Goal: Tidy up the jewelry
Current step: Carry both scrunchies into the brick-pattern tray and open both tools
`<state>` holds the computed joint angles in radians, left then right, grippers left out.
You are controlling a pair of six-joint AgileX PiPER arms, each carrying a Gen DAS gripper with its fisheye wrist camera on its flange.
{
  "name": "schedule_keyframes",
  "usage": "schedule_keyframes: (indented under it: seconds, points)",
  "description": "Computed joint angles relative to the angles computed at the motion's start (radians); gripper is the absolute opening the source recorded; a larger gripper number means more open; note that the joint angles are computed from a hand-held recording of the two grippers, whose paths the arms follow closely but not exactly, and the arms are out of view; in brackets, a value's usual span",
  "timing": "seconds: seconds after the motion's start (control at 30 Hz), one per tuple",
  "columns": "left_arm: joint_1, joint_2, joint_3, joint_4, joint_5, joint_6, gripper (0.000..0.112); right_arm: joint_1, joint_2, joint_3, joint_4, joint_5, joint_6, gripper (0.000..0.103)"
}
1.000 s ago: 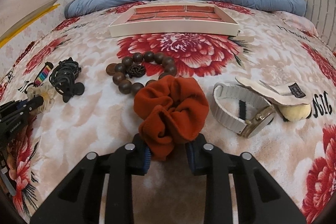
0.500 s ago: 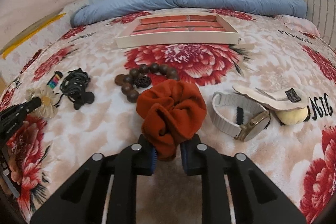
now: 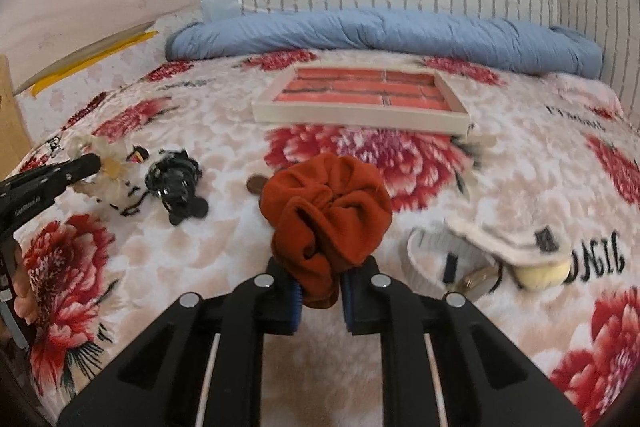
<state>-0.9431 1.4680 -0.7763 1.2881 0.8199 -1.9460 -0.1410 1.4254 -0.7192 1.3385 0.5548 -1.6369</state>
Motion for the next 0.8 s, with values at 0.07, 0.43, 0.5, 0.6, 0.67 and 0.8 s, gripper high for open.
schedule_keyframes:
  seconds: [0.07, 0.43, 0.5, 0.6, 0.67, 0.8]
  points:
    - [0.034, 0.004, -0.044, -0.013, -0.024, 0.056, 0.003, -0.003, 0.012, -0.049, -0.035, 0.019, 0.047, 0.015]
    - [0.256, 0.184, -0.442, -0.143, -0.181, 0.408, 0.003, 0.049, 0.233, -0.471, -0.266, 0.032, 0.372, 0.015]
    - [0.303, 0.249, -0.556, -0.216, -0.2, 0.522, 0.003, 0.063, 0.32, -0.617, -0.349, 0.049, 0.486, 0.015]
    - [0.375, 0.363, -0.749, -0.358, -0.21, 0.709, 0.003, 0.095, 0.466, -0.866, -0.506, 0.069, 0.673, 0.015]
    - [0.429, 0.466, -0.915, -0.484, -0.2, 0.858, 0.003, 0.114, 0.569, -1.049, -0.616, 0.113, 0.801, 0.015]
    - [0.524, 0.72, -1.315, -0.707, -0.121, 1.136, 0.003, 0.157, 0.808, -1.449, -0.798, 0.18, 1.025, 0.015]
